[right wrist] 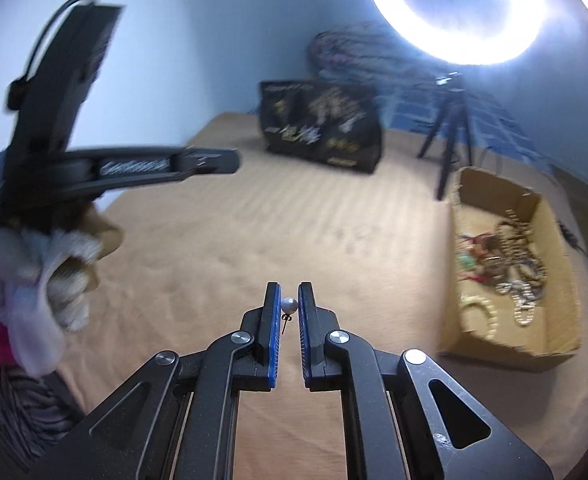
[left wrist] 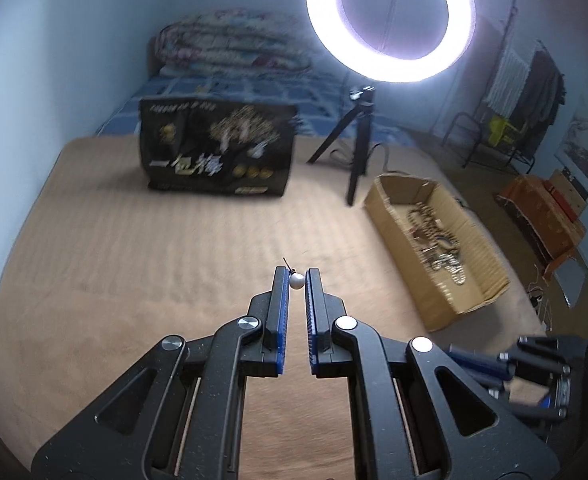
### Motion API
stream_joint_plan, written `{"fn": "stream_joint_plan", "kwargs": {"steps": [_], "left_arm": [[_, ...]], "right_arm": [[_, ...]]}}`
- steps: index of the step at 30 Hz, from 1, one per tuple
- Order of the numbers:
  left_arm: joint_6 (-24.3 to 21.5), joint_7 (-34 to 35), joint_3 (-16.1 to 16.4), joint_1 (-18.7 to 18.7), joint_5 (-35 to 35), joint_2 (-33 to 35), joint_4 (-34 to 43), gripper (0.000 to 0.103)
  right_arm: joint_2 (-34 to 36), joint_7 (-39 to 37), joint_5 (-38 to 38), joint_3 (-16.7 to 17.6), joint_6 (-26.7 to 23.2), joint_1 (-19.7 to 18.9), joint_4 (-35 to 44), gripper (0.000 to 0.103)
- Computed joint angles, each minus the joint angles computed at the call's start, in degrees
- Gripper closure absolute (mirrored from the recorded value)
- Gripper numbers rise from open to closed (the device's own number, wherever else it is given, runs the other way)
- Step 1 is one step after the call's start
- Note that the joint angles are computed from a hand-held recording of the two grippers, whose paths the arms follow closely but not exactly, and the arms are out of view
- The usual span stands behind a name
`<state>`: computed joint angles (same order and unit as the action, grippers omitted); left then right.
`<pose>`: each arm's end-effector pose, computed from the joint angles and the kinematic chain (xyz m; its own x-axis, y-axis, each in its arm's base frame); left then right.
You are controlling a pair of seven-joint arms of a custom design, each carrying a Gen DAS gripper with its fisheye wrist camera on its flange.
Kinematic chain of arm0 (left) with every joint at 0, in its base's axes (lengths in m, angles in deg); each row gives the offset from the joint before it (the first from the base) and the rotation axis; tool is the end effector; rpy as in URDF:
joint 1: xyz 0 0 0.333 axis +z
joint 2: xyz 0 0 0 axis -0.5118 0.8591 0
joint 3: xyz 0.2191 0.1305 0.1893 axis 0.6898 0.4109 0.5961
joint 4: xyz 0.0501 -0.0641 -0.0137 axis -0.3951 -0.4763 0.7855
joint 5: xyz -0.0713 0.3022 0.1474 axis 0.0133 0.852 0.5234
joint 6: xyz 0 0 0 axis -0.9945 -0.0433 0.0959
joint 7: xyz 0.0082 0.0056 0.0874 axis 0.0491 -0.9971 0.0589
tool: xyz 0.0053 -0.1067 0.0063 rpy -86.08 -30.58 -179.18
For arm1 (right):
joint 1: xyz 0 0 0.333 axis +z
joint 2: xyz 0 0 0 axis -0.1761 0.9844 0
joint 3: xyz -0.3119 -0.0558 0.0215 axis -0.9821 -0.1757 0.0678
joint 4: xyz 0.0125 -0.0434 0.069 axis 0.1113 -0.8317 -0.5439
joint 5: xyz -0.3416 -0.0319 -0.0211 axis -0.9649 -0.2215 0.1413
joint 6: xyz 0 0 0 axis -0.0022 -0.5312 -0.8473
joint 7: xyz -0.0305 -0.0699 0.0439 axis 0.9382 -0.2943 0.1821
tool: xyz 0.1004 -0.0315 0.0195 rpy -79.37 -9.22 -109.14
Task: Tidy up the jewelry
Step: 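Carry the pearl earring into the cardboard box and open the left tool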
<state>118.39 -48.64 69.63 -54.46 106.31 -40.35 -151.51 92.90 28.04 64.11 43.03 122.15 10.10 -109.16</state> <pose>0.5154 -0.3399 0.5081 0.0536 -0.9795 0.1942 -0.6949 -0.1763 -0.6972 0.5137 0.2654 0.4970 0.6704 -0.7273 -0.1470 -0.6068 -0.4234 -0.6727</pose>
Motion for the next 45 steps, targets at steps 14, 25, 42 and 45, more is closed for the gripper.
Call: {"fn": "stream_joint_plan", "kwargs": {"steps": [14,25,42,45], "left_arm": [[-0.22,4.38,0.95,-4.90,-1.30,7.49,12.81,0.097],[-2.02,12.87,2.14,-9.15,-8.90,18.23,27.07,0.097],[-12.29,26.16,4.25,-14.10,-22.22,35.86,53.03,0.097],[-14.18,27.95,4.30,-14.39,-23.96,38.65,57.78,0.097]], "right_arm": [[1.77,6.62,-5.01,-3.12,1.12,-4.58,4.67,0.096],[6.96,12.92,-10.68,-3.88,0.47,-8.88,11.54,0.096],[14.30,19.24,-15.50,-3.46,-2.91,-12.87,18.92,0.096],[14.75,18.92,-15.61,-3.16,-3.61,-13.21,19.41,0.096]]}}
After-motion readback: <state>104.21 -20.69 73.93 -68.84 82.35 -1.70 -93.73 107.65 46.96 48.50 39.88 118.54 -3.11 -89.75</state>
